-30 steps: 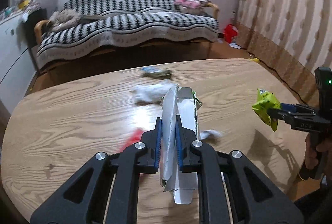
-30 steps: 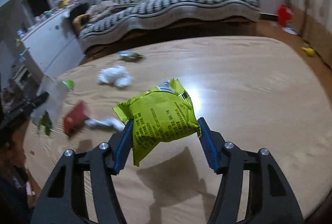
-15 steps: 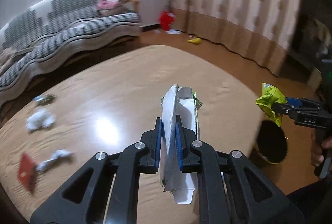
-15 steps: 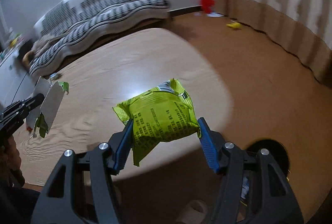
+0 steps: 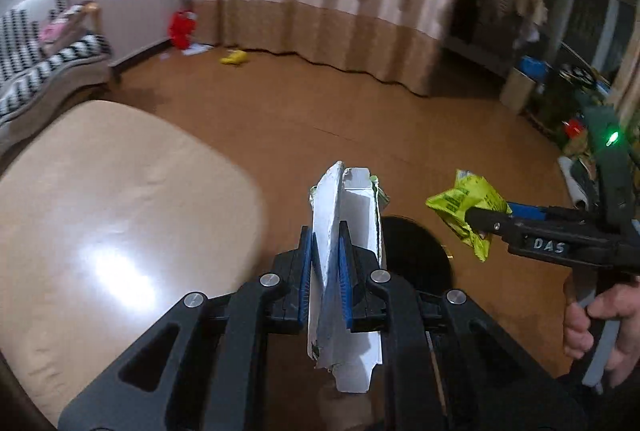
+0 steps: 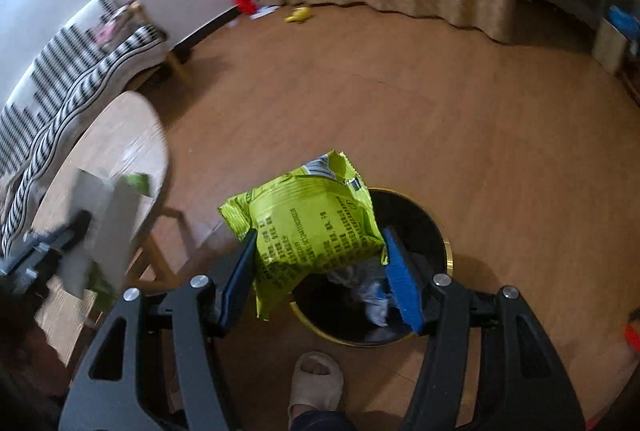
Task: Collect trash
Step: 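Carry box and green snack bag over the black bin and open both tools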
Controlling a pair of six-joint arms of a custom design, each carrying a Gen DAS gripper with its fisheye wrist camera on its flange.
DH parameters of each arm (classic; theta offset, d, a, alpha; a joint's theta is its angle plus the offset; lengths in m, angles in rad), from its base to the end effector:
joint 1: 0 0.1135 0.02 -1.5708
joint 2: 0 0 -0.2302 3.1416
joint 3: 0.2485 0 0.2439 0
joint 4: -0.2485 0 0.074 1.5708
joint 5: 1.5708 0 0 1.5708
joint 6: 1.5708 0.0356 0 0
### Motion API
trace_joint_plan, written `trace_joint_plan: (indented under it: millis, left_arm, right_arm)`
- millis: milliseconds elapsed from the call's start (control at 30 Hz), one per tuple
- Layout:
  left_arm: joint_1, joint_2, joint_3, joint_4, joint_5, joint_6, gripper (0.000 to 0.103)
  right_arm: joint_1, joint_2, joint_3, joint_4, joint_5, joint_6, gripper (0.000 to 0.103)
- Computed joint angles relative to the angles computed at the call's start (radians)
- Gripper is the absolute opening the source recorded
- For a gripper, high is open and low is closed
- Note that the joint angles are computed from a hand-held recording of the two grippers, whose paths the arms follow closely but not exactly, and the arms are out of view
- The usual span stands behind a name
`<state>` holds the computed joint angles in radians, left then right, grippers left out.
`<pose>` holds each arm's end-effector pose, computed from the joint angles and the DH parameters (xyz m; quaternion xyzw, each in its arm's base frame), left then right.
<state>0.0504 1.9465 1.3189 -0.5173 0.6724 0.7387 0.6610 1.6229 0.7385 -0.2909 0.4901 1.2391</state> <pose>0.3738 -0.0034 0.1446 0.3770 0.8451 -0.2210 0.3081 0.2225 0.1518 0.1013 0.3168 0.8982 0.0167 0.3044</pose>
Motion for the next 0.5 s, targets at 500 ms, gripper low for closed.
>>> trace_joint_plan:
  millis: [500]
  left_arm:
    - [-0.227, 0.208, -0.021, 0.197, -0.094, -0.103, 0.012]
  right_arm:
    - [-0.092, -0.035, -0.099, 0.021, -0.044, 0.040, 0.060]
